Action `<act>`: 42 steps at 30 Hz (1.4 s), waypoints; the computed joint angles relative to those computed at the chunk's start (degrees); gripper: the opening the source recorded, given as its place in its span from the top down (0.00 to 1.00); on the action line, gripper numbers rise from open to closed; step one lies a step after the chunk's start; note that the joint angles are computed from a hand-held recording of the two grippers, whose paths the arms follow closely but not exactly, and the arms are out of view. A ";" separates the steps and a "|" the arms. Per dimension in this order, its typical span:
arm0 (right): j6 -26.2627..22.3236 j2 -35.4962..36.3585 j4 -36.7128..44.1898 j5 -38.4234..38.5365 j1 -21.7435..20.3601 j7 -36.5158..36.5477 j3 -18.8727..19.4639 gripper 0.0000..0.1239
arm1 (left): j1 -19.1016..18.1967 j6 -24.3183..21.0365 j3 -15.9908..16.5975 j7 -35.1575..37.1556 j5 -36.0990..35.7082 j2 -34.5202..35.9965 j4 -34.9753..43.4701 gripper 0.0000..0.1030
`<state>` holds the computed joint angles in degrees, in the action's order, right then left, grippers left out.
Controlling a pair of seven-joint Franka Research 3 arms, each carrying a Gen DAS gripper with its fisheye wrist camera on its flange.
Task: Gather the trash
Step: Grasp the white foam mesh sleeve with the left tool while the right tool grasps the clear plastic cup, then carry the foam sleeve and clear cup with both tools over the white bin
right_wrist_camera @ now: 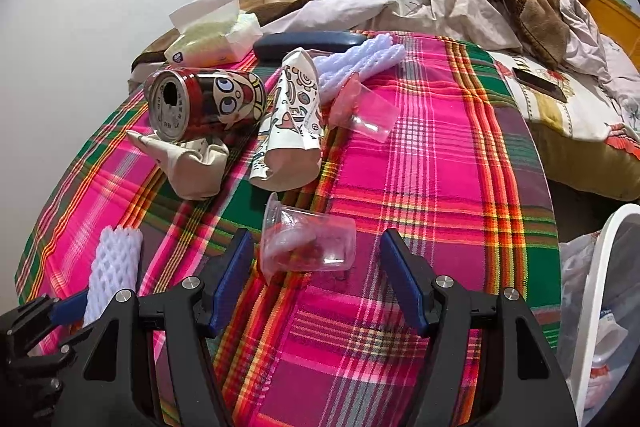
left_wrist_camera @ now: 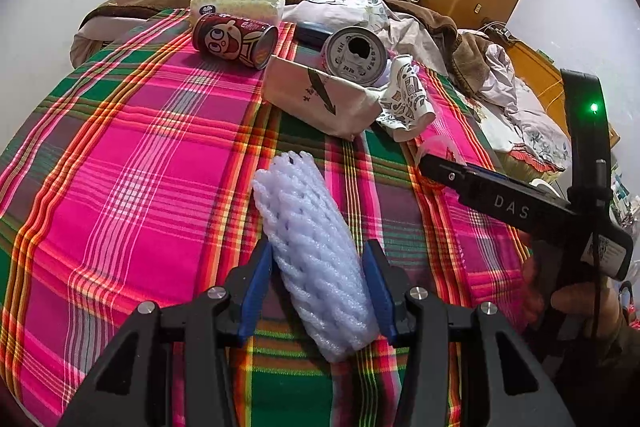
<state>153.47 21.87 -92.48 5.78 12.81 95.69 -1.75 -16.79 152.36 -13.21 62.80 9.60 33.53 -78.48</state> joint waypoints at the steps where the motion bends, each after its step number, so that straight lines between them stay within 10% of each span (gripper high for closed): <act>1: 0.16 -0.10 -0.17 0.21 -0.09 -0.18 0.12 0.49 | -0.25 -0.55 0.21 -0.19 0.20 0.21 0.54 0.53; 4: 0.34 -0.16 -0.29 -0.03 0.12 0.19 -0.10 0.63 | -0.83 -1.30 0.65 -0.62 0.87 0.75 1.63 0.54; 42: 16.23 -16.09 -21.55 -1.98 -1.88 6.99 -1.54 0.65 | -4.93 2.57 -0.48 3.16 5.09 -1.42 3.35 0.62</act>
<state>169.70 5.78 -114.03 3.80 10.93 102.68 -3.29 -21.72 154.93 -13.70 65.96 14.69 32.11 -75.13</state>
